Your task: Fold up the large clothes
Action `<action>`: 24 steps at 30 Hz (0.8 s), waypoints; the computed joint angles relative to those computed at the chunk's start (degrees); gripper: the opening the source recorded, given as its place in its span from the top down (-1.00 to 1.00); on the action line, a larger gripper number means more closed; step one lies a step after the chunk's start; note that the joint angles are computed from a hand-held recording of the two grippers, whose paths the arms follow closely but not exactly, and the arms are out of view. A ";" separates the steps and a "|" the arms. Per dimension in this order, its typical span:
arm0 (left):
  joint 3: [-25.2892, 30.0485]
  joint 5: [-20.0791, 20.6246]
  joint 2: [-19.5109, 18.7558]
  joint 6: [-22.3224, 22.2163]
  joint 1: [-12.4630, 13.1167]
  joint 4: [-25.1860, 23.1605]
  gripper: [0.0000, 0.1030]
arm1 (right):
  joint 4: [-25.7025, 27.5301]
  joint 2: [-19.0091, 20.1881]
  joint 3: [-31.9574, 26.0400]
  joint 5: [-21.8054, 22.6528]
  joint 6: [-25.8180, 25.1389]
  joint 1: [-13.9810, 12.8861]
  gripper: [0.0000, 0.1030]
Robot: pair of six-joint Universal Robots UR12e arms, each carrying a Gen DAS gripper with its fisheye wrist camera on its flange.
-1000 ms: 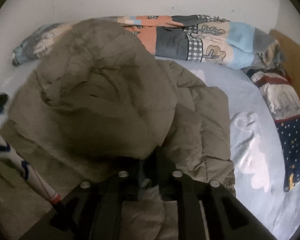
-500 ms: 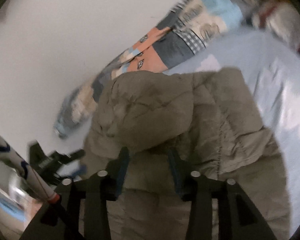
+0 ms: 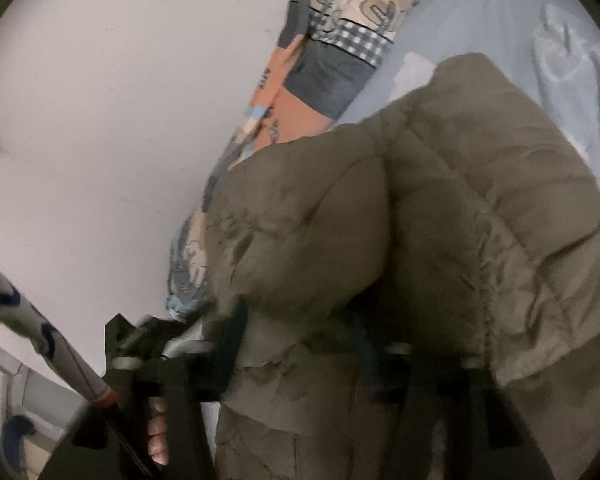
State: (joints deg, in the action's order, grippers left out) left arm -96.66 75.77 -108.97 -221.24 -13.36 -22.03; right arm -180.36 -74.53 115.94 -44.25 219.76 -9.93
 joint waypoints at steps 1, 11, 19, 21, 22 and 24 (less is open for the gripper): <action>-0.20 2.63 0.72 1.99 -0.80 -0.51 0.73 | 0.86 -0.55 0.04 -1.79 -0.93 0.28 0.85; -6.02 12.22 3.71 10.47 -3.53 -1.75 0.58 | 20.46 -7.37 -0.19 -8.60 -15.55 1.24 0.85; -5.85 14.98 4.92 17.25 -4.56 -3.81 0.04 | 24.82 -5.26 -0.68 -11.10 -18.50 1.95 0.78; -6.30 15.14 5.82 17.72 -4.36 -4.88 -0.11 | 26.07 -5.71 -1.05 -11.41 -19.25 1.76 0.54; -6.60 15.46 6.26 17.67 -4.32 -5.43 -0.16 | 26.32 -6.01 -1.00 -11.04 -19.06 1.53 0.47; -7.18 15.47 7.07 17.84 -4.08 -6.54 -0.17 | 27.09 -6.72 -0.81 -10.15 -18.82 1.19 0.36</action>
